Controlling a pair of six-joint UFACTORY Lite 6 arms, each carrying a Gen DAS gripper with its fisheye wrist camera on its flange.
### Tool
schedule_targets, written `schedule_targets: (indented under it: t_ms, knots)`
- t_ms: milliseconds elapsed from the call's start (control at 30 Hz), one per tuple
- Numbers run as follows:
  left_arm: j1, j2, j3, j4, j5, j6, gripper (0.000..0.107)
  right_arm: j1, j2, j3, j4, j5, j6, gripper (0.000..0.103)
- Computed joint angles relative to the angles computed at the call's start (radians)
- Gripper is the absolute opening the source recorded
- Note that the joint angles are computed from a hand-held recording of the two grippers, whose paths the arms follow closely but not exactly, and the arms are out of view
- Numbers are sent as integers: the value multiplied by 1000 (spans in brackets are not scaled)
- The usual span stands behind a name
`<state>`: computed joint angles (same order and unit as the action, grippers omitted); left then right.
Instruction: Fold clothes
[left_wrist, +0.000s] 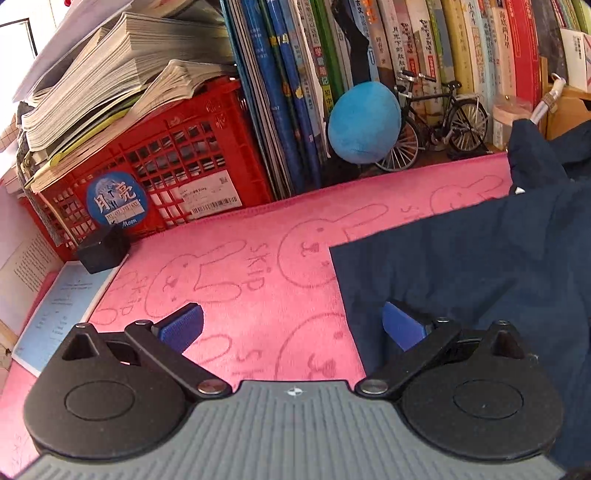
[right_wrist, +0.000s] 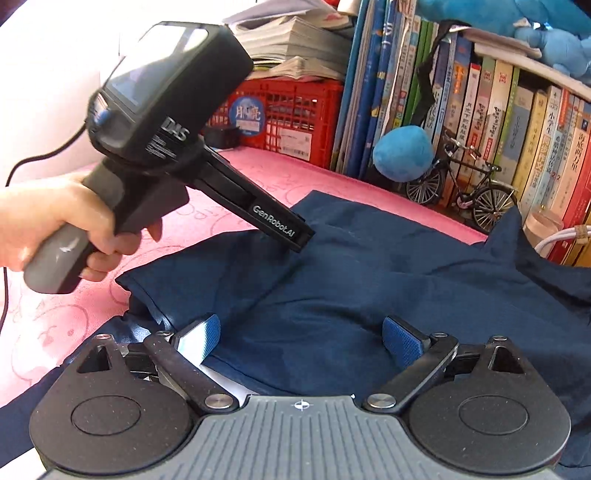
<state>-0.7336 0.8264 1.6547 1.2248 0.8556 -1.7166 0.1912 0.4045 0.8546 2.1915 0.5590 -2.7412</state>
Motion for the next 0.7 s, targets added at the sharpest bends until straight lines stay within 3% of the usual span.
schedule_targets:
  t_ms: [133, 233, 467, 567, 700]
  knots:
    - [70, 37, 60, -45, -41, -24, 103, -11, 23, 36, -74, -12, 99, 102]
    - [73, 51, 113, -121, 11, 13, 103, -16, 32, 54, -113, -18, 151, 103]
    - [-112, -226, -173, -41, 49, -54, 103, -36, 14, 39, -138, -5, 180, 103]
    - [-235, -319, -269, -27, 83, -121, 103, -118, -70, -37, -255, 34, 263, 103]
    - [-407, -337, -326, -15, 86, -257, 103, -387, -198, -147, -588, 200, 368, 103]
